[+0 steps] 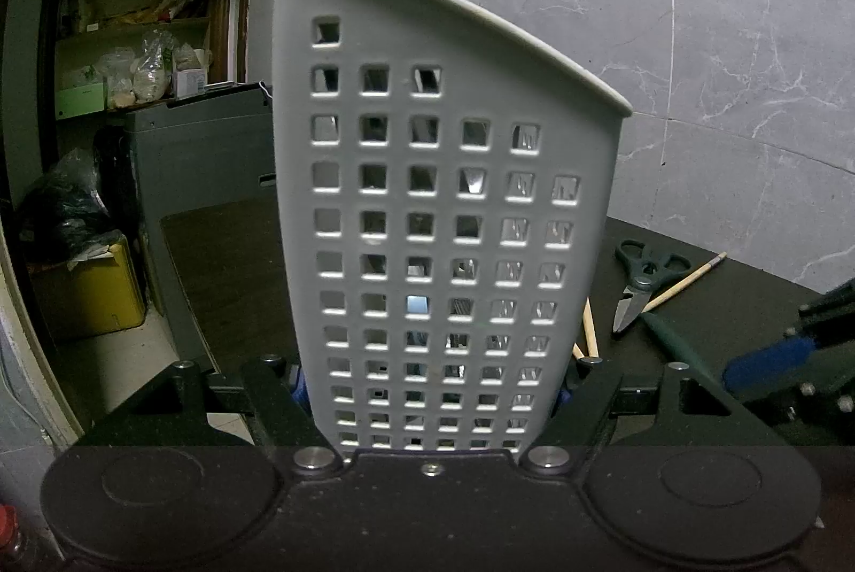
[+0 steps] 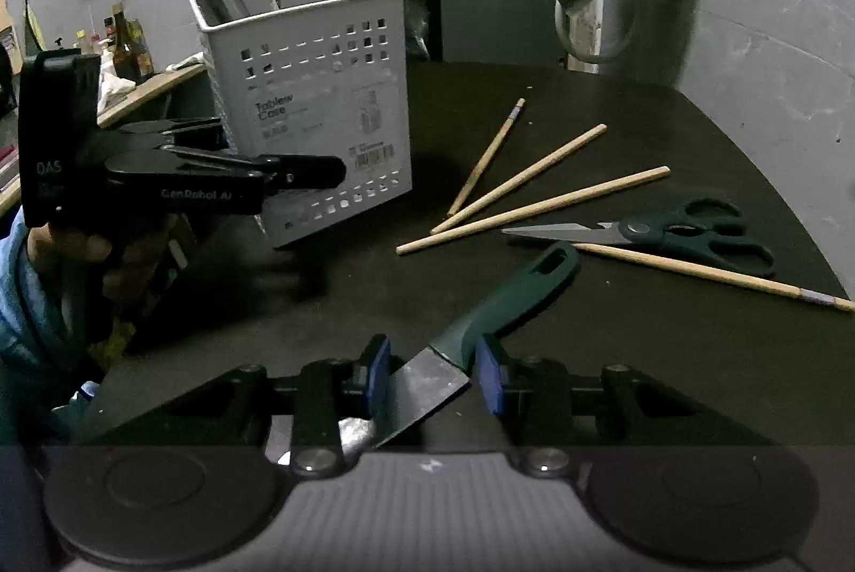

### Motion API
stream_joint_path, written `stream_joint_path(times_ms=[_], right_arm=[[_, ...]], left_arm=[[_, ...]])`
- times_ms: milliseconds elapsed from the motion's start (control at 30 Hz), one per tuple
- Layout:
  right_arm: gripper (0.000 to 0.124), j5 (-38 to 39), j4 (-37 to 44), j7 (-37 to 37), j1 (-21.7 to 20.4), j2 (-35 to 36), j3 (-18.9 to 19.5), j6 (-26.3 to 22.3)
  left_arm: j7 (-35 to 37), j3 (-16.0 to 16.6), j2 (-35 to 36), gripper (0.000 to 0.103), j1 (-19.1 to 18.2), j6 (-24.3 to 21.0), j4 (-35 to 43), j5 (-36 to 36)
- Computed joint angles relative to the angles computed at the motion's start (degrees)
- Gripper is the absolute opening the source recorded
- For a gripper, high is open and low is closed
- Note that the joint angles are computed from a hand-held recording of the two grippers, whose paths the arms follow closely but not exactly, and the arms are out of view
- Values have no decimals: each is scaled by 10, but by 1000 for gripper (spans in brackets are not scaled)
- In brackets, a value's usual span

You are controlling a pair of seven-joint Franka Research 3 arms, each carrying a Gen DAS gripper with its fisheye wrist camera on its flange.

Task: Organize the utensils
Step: 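Lift the green-handled knife with the right tool and turn it upright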

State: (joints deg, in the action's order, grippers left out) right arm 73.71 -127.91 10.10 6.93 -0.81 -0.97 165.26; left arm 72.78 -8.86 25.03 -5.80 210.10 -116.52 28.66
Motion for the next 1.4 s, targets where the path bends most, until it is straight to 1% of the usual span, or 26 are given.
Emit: stream_joint_path(times_ms=[33, 67, 133, 200, 233, 333, 400, 467, 533, 633, 700, 800, 900, 933, 1000, 1067, 1233, 1267, 1300, 1400], right_arm=[[46, 8, 5, 5, 0, 4, 0, 3], [53, 17, 14, 16, 0, 11, 1, 8], [60, 13, 30, 51, -1, 28, 3, 24], [60, -2, 44, 90, -2, 45, 8, 44], [62, 7, 49, 86, -5, 50, 12, 51], [63, -2, 60, 101, -7, 62, 21, 68], [61, -5, 65, 99, -8, 69, 28, 81], [43, -12, 65, 97, -7, 73, 34, 101], [37, -15, 62, 95, -10, 72, 39, 107], [30, -13, 52, 77, -18, 59, 37, 78], [26, -34, 41, 79, -19, 47, 31, 50], [24, -76, 34, 106, -20, 32, 18, -3], [23, -93, 39, 133, -24, 30, 7, -45], [22, -93, 46, 147, -30, 32, 2, -73], [21, -82, 57, 164, -39, 37, -5, -111], [20, -60, 61, 167, -49, 39, -10, -136], [20, 24, 64, 179, -78, 45, -24, -194], [20, 41, 63, 184, -84, 47, -26, -203], [20, 49, 64, 184, -87, 48, -27, -203], [20, 46, 57, 169, -84, 41, -22, -168]], left_arm=[[0, 0, 0, 76, 1, 0, 0, 1], [0, 0, 0, 76, 0, 0, 0, 0], [0, 0, 0, 76, 0, 0, 0, -1], [0, 0, 0, 76, 0, 0, 0, 0], [1, 0, 0, 76, -1, 0, 0, -2], [0, -1, 0, 76, 1, 0, 0, 0], [0, 0, 0, 76, 0, 0, 0, -1], [1, 0, 0, 76, 0, 0, 0, -1], [1, 0, 0, 76, 0, 0, 0, -1], [1, 0, 0, 76, -1, 0, 0, -2], [1, 0, 0, 76, -1, 0, 0, -2], [1, 0, 0, 76, -1, 0, 0, -2], [1, -1, 0, 76, 0, -1, 0, -1], [2, 0, 0, 76, -1, -1, 0, -2], [1, 0, 0, 76, -1, 0, 0, -2], [1, 0, 0, 76, -1, 0, 0, -2], [2, 0, 0, 76, -1, -1, 0, -2], [2, 0, 0, 76, -1, -1, 0, -2], [2, 0, 0, 76, -1, -2, 0, -1], [2, -1, 3, 76, -1, -8, 4, -1]])
